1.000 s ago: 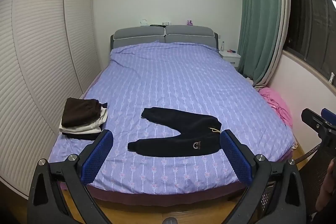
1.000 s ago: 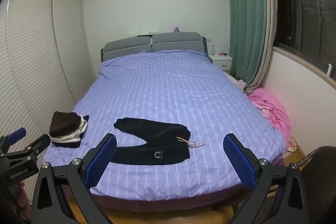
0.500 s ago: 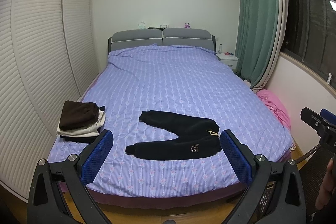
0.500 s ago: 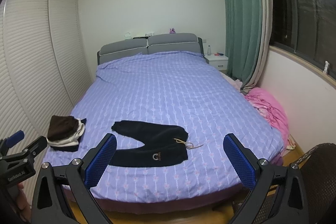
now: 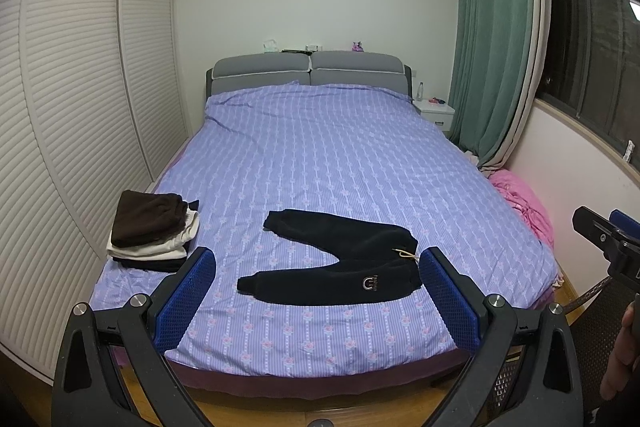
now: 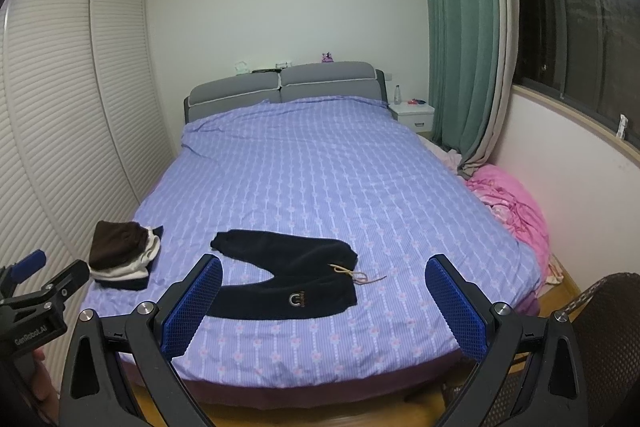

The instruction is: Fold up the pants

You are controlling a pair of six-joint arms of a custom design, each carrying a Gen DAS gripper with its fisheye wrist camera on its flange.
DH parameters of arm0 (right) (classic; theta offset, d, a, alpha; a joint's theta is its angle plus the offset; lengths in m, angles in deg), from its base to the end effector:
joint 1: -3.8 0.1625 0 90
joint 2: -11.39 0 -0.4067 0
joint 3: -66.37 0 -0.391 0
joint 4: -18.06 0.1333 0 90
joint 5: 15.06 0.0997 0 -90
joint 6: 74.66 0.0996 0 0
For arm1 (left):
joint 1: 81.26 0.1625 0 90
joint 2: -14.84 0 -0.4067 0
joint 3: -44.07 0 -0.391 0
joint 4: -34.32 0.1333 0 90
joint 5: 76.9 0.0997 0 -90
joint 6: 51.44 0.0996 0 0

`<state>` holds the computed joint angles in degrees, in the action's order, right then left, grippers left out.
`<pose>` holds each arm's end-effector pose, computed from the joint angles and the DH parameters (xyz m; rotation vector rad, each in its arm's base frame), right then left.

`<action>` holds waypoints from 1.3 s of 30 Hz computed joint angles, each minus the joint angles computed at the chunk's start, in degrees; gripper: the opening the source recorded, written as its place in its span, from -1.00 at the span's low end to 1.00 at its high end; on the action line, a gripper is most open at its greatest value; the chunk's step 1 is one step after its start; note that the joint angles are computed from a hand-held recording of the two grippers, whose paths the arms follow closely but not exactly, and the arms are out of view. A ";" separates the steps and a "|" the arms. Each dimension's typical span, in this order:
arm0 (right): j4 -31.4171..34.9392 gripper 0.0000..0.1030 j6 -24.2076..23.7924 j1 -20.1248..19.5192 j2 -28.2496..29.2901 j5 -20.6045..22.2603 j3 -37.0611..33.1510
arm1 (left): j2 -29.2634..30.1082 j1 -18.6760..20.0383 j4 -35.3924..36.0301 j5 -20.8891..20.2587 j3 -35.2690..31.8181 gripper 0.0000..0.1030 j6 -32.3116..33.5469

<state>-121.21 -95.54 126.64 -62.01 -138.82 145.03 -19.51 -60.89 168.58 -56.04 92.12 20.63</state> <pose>0.4097 -0.4911 0.5261 0.8356 -2.3123 1.0580 -0.5143 -0.4324 0.3651 0.0589 1.9411 -1.2285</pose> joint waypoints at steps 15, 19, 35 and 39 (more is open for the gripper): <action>1.47 0.99 0.78 -0.43 0.82 0.02 -1.49 | 1.31 0.79 -0.97 0.14 -2.76 1.00 2.63; 1.59 0.99 0.99 -0.51 0.98 -0.09 -1.74 | 1.51 0.79 -1.30 0.21 -3.34 1.00 3.42; 2.29 0.99 1.36 -0.67 1.55 -0.31 -2.81 | 1.79 1.29 -1.34 0.13 -4.29 1.00 4.02; 2.21 0.99 1.26 -0.68 1.55 -0.30 -2.83 | 1.65 1.38 -1.42 0.07 -4.29 1.00 4.20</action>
